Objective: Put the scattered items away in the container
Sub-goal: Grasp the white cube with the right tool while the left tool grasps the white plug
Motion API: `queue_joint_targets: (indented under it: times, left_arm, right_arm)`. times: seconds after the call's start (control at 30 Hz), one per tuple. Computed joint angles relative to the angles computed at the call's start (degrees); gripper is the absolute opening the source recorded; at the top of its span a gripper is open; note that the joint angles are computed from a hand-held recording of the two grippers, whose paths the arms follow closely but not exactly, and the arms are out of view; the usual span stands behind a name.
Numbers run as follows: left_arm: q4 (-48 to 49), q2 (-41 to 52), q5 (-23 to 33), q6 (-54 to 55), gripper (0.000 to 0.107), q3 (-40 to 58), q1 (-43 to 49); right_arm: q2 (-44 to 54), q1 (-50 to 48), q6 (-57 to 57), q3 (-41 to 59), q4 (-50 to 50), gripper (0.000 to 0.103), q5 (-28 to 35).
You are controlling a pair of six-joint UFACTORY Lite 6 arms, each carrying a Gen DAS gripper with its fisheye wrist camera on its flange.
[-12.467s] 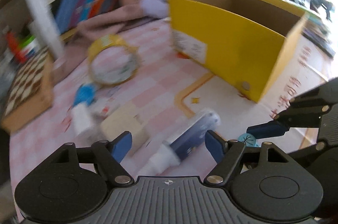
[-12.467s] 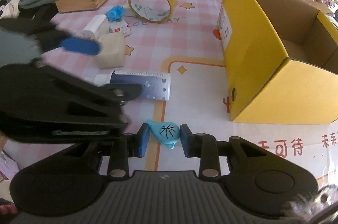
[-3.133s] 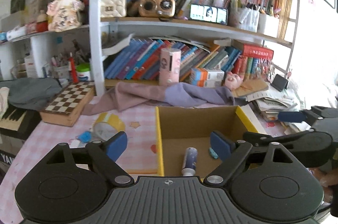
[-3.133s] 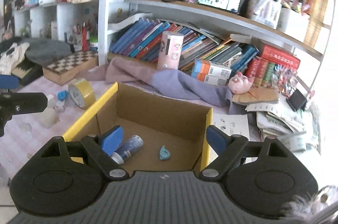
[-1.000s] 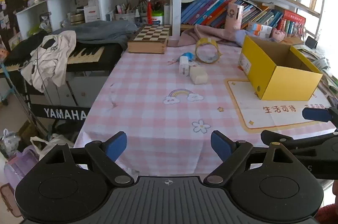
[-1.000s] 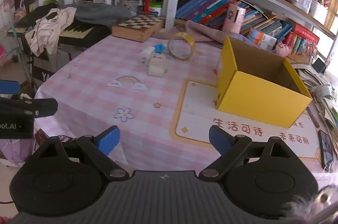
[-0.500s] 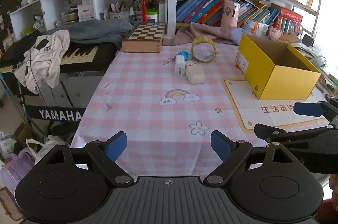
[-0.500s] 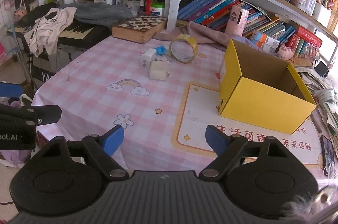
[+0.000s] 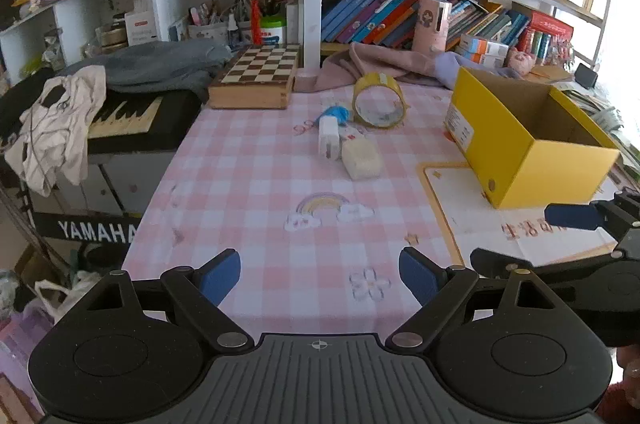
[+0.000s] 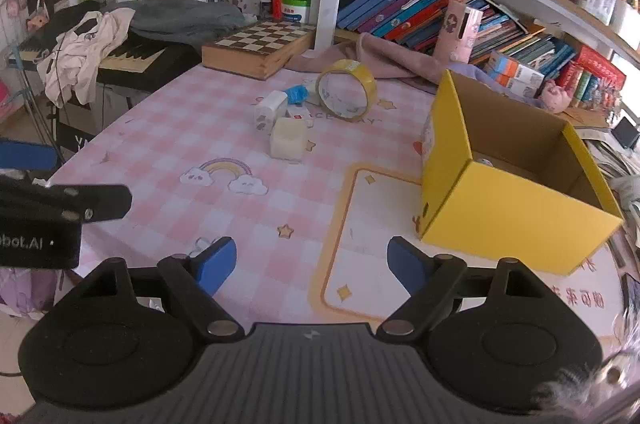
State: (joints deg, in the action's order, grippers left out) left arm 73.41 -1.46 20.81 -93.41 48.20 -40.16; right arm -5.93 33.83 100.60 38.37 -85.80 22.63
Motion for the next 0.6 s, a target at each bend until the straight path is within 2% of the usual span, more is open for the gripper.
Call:
queue_joint_targets:
  times: [0.13,0.3,0.47,0.6]
  left_arm:
    - [0.12,7.95,-2.22,2.21,0.088,7.85,3.89]
    - [-7.25,18.22,-3.73,11.61,0.088,19.82,7.87]
    - [-19.05,27.90,-3.81,25.46,0.088,32.20,10.80]
    - [-33.11,36.29,-3.38,40.99,0.087,43.25,12.87]
  right_arm:
    - [8.04,-5.58,-2.05,7.25,-2.07,0.080,-5.15]
    - [18.38,-10.38,-4.37,17.24,-3.88,0.080,-10.72]
    - [27.67,-14.03,-14.32,27.11,4.32,0.079,-15.14]
    - [34.97,-15.72,-25.66,34.74,14.80,0.076,-16.92]
